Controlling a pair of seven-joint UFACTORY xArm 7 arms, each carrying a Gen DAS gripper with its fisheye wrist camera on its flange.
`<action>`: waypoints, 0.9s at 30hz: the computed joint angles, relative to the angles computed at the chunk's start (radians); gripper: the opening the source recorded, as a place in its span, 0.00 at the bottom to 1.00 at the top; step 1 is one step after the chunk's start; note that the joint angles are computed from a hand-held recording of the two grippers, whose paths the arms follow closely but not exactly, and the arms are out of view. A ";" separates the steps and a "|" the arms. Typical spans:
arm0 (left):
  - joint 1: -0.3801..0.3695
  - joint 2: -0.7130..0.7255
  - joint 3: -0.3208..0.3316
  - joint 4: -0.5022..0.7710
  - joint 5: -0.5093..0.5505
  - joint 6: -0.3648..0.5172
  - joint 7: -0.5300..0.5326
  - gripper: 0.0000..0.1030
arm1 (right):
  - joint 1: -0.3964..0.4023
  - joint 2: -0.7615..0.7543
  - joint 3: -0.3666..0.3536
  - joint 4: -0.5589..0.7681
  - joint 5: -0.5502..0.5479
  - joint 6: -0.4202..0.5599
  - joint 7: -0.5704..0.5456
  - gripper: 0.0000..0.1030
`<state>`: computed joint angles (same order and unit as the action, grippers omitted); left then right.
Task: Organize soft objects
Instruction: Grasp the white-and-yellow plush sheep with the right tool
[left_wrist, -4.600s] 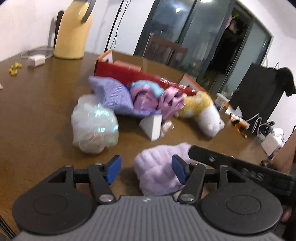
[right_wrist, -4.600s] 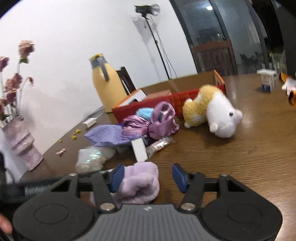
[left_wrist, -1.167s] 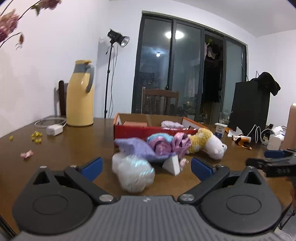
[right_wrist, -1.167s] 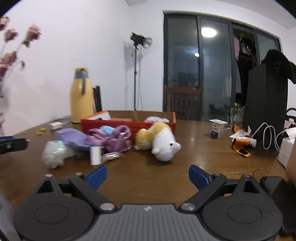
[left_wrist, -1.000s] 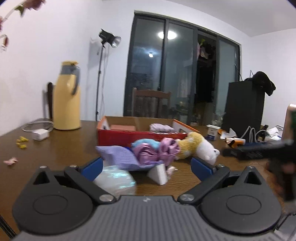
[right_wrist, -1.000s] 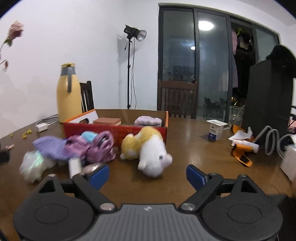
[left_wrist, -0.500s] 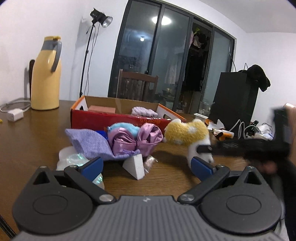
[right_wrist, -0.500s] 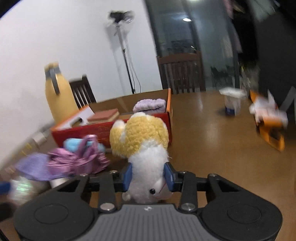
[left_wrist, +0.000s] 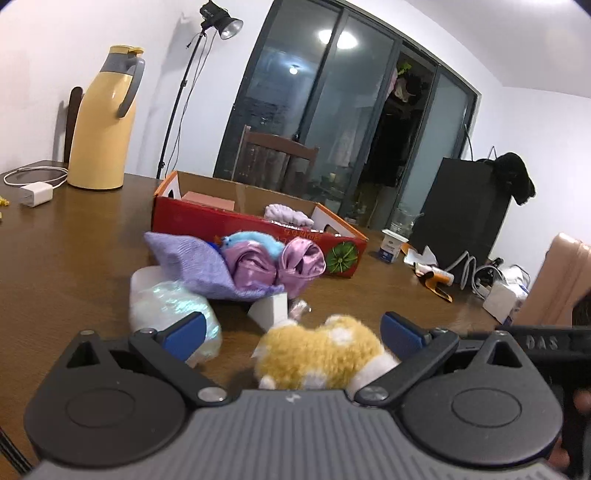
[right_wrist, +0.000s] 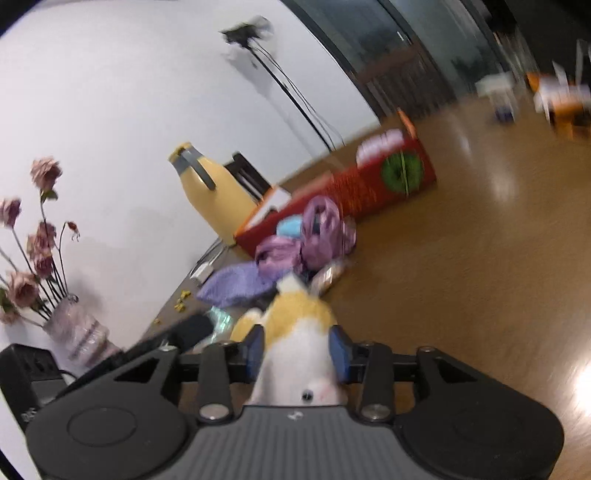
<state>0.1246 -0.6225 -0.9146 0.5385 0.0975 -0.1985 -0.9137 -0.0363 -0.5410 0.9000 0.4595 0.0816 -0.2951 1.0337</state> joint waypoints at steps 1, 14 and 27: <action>-0.071 0.029 0.066 -0.013 0.024 0.002 0.033 1.00 | -0.011 -0.012 0.003 0.008 -0.015 0.028 -0.021 0.43; -0.218 0.016 0.165 -0.087 -0.076 0.025 0.129 1.00 | 0.216 0.014 -0.171 0.024 -0.201 0.182 -0.090 0.37; -0.497 0.031 0.399 -0.185 -0.050 -0.067 0.070 0.87 | -0.085 0.203 0.017 0.215 -0.198 0.119 -0.207 0.50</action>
